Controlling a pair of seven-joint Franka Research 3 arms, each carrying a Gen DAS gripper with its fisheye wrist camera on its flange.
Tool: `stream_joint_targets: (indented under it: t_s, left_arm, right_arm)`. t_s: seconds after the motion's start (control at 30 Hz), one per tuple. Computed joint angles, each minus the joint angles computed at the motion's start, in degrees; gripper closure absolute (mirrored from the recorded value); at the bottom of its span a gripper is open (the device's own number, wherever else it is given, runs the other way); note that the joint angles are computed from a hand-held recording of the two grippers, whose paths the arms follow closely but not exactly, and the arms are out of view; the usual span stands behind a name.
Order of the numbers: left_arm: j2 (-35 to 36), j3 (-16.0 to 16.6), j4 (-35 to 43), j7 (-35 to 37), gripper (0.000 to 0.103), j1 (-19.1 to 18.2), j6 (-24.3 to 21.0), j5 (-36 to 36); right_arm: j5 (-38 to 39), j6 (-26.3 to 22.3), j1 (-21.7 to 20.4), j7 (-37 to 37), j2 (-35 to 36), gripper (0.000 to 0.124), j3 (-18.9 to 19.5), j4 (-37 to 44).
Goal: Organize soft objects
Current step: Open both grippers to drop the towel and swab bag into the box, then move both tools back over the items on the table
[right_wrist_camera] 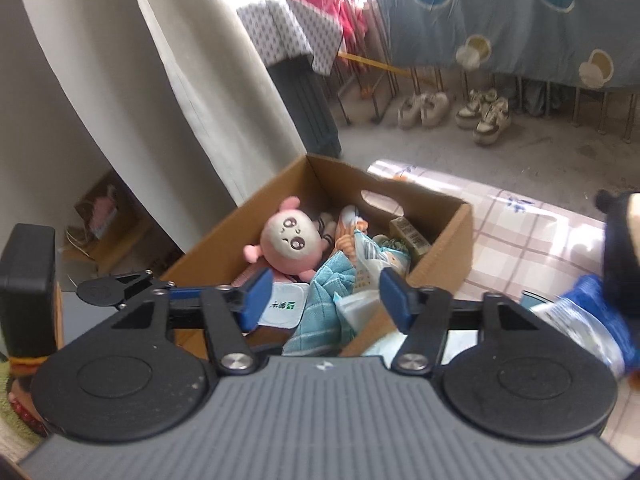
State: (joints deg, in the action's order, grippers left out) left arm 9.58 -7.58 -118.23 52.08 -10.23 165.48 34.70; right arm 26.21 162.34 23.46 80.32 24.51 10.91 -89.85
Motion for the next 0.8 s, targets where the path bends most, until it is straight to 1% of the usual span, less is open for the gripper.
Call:
stream_joint_targets:
  t_s: [0.03,0.07,0.17,0.23,0.3,0.37,0.4,0.43,0.47,0.53,0.67,0.73,0.8]
  left_arm:
    - [-1.2,0.7,-0.8,-2.7,0.008,-1.0,-0.2,2.7]
    - [-2.3,1.1,-1.5,-5.1,0.008,-1.6,-0.4,5.2]
    - [-5.2,0.5,-3.5,-10.5,0.006,-2.1,-1.1,11.2]
    - [-6.7,-0.5,-4.8,-12.2,0.006,-1.8,-1.4,12.7]
    - [-8.5,-1.7,-6.2,-13.6,0.006,-1.6,-1.6,13.3]
    - [-10.3,-2.8,-7.5,-16.4,0.003,-1.4,-1.1,15.0]
    - [-11.0,-3.3,-8.1,-17.4,0.0,-1.3,-0.8,15.6]
    - [-11.6,-3.9,-8.6,-18.1,0.0,-1.3,-0.6,15.9]
    - [-12.1,-4.4,-9.0,-18.2,0.0,-1.4,-0.6,15.7]
    - [-12.8,-5.5,-9.4,-17.8,0.0,-1.8,-0.5,15.1]
    - [-11.7,-7.1,-8.3,-17.5,0.0,-3.0,0.1,14.7]
    - [-10.4,-7.4,-7.3,-17.3,0.0,-3.8,1.3,14.1]
    - [-8.6,-7.5,-5.7,-16.7,0.0,-4.8,2.4,13.1]
  right_arm:
    - [1.9,1.8,-1.1,-1.6,-2.3,0.05,1.1,-3.1]
    - [3.9,3.5,-2.2,-3.5,-4.5,0.046,2.2,-6.2]
    - [11.2,6.7,-4.9,-10.0,-10.7,0.041,4.7,-14.1]
    - [15.1,7.6,-5.1,-12.9,-14.5,0.038,4.5,-18.4]
    - [17.2,8.3,-4.3,-13.9,-18.3,0.035,3.1,-22.7]
    - [15.6,10.4,-2.9,-11.6,-22.3,0.033,0.9,-27.7]
    - [14.8,11.5,-2.3,-10.7,-24.2,0.031,0.1,-30.2]
    - [14.0,12.2,-1.9,-9.8,-26.0,0.025,-0.8,-32.6]
    - [13.7,13.1,-1.6,-9.2,-27.9,0.022,-1.6,-34.9]
    - [13.0,14.3,-1.2,-8.2,-31.4,0.022,-3.2,-39.5]
    - [5.7,15.0,-4.4,-0.3,-37.7,0.022,-3.8,-47.7]
    - [5.6,16.2,-3.5,0.5,-40.1,0.022,-5.9,-51.1]
    - [7.0,17.5,-1.4,-0.1,-41.9,0.022,-9.4,-53.8]
